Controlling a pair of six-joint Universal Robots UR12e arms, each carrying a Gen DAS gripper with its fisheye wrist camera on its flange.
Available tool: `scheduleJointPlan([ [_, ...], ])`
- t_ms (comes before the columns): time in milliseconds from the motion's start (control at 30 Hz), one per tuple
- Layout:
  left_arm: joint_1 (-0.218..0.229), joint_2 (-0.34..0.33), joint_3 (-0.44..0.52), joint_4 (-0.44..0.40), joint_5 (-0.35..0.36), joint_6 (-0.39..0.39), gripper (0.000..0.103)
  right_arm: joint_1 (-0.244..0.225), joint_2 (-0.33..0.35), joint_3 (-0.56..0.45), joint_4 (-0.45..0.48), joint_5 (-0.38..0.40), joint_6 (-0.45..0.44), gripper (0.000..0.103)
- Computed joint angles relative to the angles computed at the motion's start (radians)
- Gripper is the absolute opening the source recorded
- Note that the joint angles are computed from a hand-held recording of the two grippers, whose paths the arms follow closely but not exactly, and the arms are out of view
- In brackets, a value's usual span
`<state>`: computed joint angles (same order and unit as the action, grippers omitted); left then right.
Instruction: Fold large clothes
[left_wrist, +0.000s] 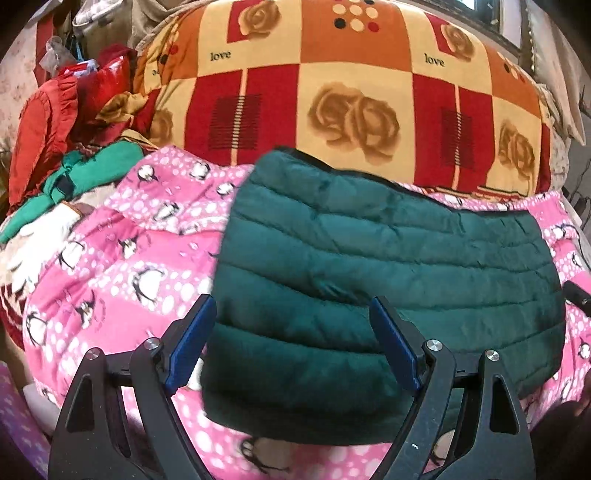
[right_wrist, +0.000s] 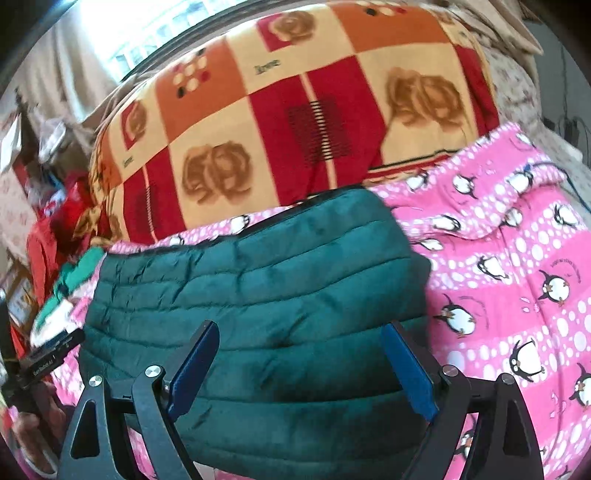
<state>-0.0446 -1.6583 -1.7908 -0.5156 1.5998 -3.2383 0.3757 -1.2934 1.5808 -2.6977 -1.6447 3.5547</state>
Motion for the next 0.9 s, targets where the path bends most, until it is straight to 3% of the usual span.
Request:
scheduleJointPlan([
  [167,-0.051,-0.008,-0.010,0.023,0.080,0.014,0.085,0.052,0.027,-0.015,-0.009,-0.076,-0.043,0.088],
  [300,-0.073,-0.010,-0.021,0.046,0.111,0.026,0.085,0.072,0.041,-0.019,-0.014,-0.082,-0.031,0.088],
  [467,-0.079,-0.008,-0.031,0.075,0.106,0.026,0.085,0.098,0.058,-0.034,-0.005,-0.142,-0.040,0.088],
  [900,-0.080,-0.012,-0.037,0.081,0.096,-0.003,0.085,0.111,0.067,-0.039,-0.002,-0.163,-0.060,0.088],
])
